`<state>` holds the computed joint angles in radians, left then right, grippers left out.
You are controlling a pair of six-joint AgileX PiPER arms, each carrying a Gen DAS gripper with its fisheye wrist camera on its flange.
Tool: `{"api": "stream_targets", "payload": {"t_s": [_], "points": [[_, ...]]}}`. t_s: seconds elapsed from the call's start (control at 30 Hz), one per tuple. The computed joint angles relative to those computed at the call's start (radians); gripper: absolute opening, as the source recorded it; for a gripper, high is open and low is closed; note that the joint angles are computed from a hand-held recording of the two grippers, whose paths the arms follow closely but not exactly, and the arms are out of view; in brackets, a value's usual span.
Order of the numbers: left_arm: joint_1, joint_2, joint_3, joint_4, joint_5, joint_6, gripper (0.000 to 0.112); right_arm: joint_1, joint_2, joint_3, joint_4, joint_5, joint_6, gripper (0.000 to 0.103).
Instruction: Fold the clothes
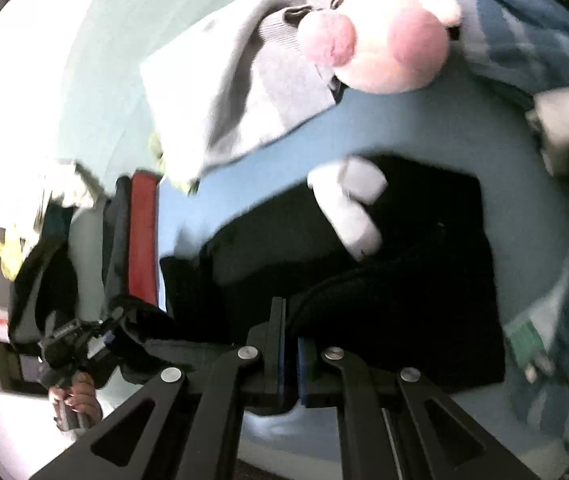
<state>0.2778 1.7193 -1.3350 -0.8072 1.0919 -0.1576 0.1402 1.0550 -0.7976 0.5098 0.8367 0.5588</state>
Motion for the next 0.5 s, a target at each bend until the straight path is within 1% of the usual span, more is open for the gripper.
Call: {"api": "stream_targets", "payload": {"t_s": [0.1, 0.17, 0.23, 0.27, 0.3, 0.33, 0.37, 0.4, 0.43, 0.5], "points": [[-0.023, 0.139, -0.123, -0.007, 0.011, -0.016, 0.014, -0.109, 0.113, -0.026, 0.113, -0.017, -0.15, 0.004], [-0.016, 0.205, -0.152, -0.061, 0.008, -0.006, 0.014, -0.169, 0.186, -0.035, 0.183, -0.027, -0.232, 0.004], [-0.011, 0.26, -0.177, -0.098, -0.005, -0.017, 0.014, -0.207, 0.228, -0.024, 0.247, -0.04, -0.294, 0.005], [-0.007, 0.278, -0.185, -0.113, -0.01, -0.025, 0.023, -0.221, 0.244, -0.015, 0.277, -0.049, -0.323, 0.007], [0.002, 0.29, -0.181, -0.147, -0.025, -0.029, 0.028, -0.234, 0.26, -0.007, 0.308, -0.057, -0.352, 0.012], [0.014, 0.283, -0.156, -0.195, -0.054, -0.018, 0.045, -0.248, 0.276, 0.001, 0.338, -0.064, -0.382, 0.02], [0.024, 0.266, -0.125, -0.245, -0.086, 0.01, 0.067, -0.258, 0.262, 0.018, 0.361, -0.073, -0.397, 0.04], [0.036, 0.243, -0.091, -0.303, -0.112, 0.06, 0.077, -0.266, 0.239, 0.033, 0.379, -0.078, -0.409, 0.047], [0.049, 0.218, -0.057, -0.369, -0.134, 0.122, 0.081, -0.275, 0.213, 0.044, 0.387, -0.079, -0.417, 0.054], [0.074, 0.166, 0.0, -0.46, -0.128, 0.245, 0.081, -0.285, 0.121, 0.052, 0.319, -0.075, -0.362, 0.058]]}}
